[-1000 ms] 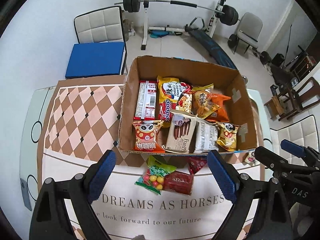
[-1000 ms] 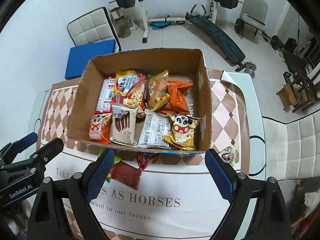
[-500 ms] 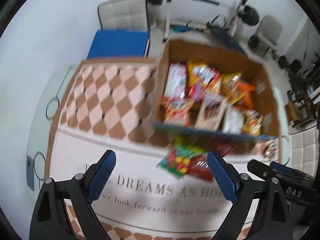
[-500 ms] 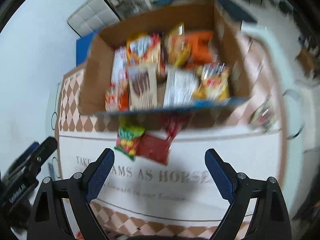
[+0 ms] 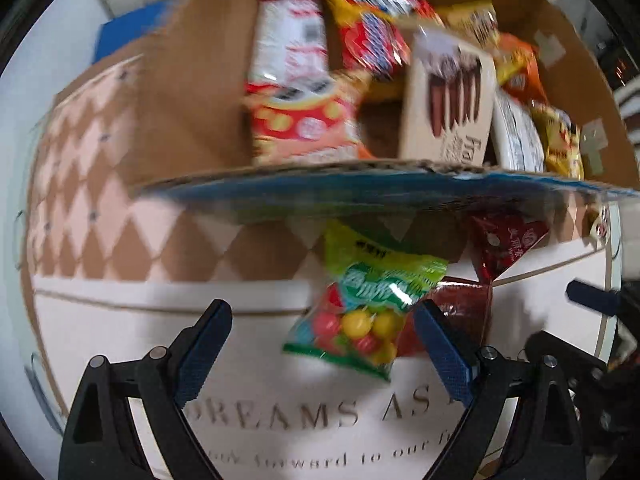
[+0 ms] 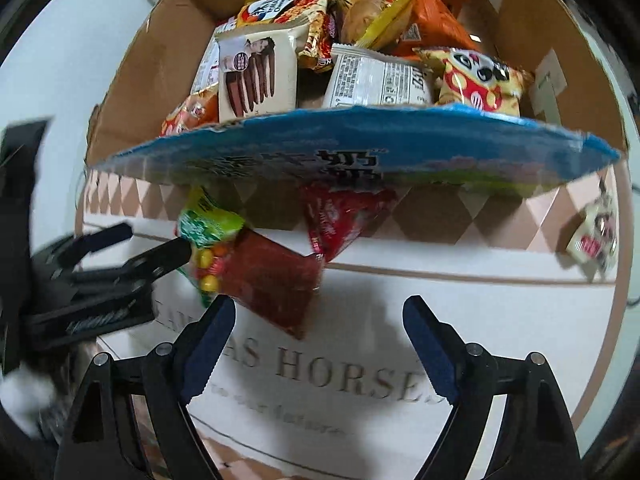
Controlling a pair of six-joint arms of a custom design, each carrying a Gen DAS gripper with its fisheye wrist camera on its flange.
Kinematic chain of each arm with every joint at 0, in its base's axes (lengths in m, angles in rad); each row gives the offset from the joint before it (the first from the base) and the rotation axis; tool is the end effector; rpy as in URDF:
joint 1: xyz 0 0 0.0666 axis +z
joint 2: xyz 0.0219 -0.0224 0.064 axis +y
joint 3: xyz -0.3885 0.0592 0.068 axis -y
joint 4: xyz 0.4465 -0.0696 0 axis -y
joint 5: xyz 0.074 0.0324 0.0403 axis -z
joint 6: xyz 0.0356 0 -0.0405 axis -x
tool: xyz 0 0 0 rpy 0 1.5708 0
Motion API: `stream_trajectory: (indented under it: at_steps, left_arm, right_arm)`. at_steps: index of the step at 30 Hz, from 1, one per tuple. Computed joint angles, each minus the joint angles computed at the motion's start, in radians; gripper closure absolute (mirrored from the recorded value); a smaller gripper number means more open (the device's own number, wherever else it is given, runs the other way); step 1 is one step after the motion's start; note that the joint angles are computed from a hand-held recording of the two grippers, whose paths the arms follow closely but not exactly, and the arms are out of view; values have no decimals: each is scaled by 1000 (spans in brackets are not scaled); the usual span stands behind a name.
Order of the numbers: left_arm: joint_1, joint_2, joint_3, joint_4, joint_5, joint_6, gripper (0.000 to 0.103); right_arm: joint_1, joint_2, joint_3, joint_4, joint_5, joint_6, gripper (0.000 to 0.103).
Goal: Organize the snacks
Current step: 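Grasp the watermelon candy bag with left gripper while right grasps dark red jelly pack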
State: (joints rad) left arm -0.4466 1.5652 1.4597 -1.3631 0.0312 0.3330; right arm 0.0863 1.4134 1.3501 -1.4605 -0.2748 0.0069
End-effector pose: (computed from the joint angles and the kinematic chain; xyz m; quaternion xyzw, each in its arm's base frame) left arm 0.4888 -0.2358 0.3634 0.0575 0.9969 -0.0338 0.0413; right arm 0.4761 0.0505 0.3886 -0.0493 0.9891 0.1377 0.0178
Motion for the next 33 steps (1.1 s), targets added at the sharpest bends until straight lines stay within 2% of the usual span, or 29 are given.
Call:
stream_trajectory:
  at_steps: [3, 4, 5, 6, 7, 11, 18, 23, 25, 27, 29, 30, 31, 33]
  left_arm:
    - [-7, 19, -6, 30, 34, -31, 10]
    - [-8, 17, -12, 39, 42, -29, 17]
    - [-7, 14, -19, 44, 59, -26, 36]
    - [-6, 11, -26, 44, 79, -19, 47]
    - [-8, 4, -38, 40, 86, -7, 53]
    - [-14, -52, -102, 56, 80, 34, 53]
    - [0, -195, -253, 35, 90, 213, 53]
    - [3, -258, -317, 39, 109, 298, 52]
    - [4, -274, -335, 48, 116, 325, 51]
    - [2, -279, -341, 54, 115, 333, 51]
    - [7, -280, -342, 57, 121, 337, 50]
    - [9, -284, -345, 60, 127, 340, 50]
    - [17, -283, -343, 60, 133, 337, 50]
    - [18, -287, -346, 65, 140, 344, 50]
  right_arm:
    - [-2, -1, -2, 16, 15, 78, 15]
    - [-1, -1, -2, 24, 16, 114, 15]
    - [1, 3, 2, 25, 17, 143, 15]
    - [4, 6, 4, 24, 14, 178, 15]
    - [7, 9, 8, 21, 13, 199, 15]
    - [34, 21, 11, 22, 16, 276, 15]
    - [98, 55, 1, 56, 14, 339, 15]
    - [156, 58, -28, 116, 39, 387, 15]
    - [175, 74, -33, 108, 79, 364, 19]
    - [178, 76, -44, 101, 68, 346, 19]
    - [170, 79, -42, 54, 15, 316, 19]
    - [158, 92, -31, -4, -58, 296, 20]
    - [153, 95, -30, -27, -89, 277, 20]
    - [151, 84, -30, -22, -81, 234, 19]
